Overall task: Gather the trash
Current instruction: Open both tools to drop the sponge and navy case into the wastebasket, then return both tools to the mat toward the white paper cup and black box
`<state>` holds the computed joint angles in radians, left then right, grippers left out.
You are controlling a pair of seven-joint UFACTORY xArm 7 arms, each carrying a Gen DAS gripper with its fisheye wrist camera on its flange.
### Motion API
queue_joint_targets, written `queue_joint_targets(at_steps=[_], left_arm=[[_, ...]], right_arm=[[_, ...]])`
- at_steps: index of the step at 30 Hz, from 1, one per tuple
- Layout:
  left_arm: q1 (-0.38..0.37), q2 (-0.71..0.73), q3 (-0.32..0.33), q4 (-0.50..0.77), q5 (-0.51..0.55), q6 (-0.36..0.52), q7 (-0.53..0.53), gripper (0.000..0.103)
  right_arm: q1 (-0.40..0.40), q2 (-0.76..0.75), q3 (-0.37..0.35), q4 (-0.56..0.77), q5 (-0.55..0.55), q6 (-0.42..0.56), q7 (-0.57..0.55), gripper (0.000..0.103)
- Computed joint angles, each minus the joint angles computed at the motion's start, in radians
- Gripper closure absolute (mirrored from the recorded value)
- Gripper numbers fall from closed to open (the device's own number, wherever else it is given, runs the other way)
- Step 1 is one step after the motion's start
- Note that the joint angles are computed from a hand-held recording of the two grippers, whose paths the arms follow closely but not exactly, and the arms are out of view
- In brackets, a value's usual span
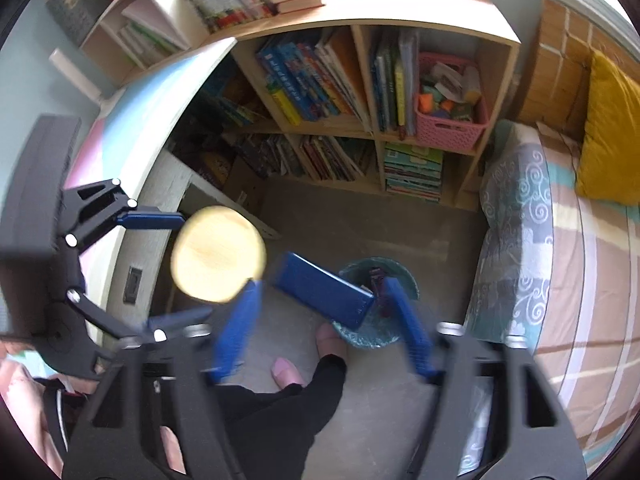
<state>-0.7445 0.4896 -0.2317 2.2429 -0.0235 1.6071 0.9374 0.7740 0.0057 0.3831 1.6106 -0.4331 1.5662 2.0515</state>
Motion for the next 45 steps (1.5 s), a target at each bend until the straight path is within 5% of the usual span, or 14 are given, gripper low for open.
queue_joint_targets(at_steps=[4,12,27,37,45], left_arm=[[-0.005,-0.027,-0.008,-0.054,0.013,-0.039,0.028,0.008],[-0.016,0.067,0.017,0.103,0.017,0.046,-0.012,0.007],[0.069,0.144,0.077,0.264,-0.003,0.101,-0.144,0.007],[0.189,0.141,0.115,0.279,-0.006,0.076,-0.258,0.007],[0.294,0.109,0.142,0.224,0.02,0.024,-0.34,0.007]], right_arm=[[-0.003,-0.038,0.009,-0.036,-0.002,0.015,0.064,0.02],[-0.046,-0.089,0.03,-0.092,0.023,-0.004,0.084,0.02],[-0.126,-0.018,-0.034,-0.039,0.031,-0.172,-0.265,0.017],[-0.105,0.225,-0.135,0.264,0.034,-0.218,-0.625,0.017],[-0.047,0.52,-0.22,0.706,0.084,-0.141,-0.912,0.017]])
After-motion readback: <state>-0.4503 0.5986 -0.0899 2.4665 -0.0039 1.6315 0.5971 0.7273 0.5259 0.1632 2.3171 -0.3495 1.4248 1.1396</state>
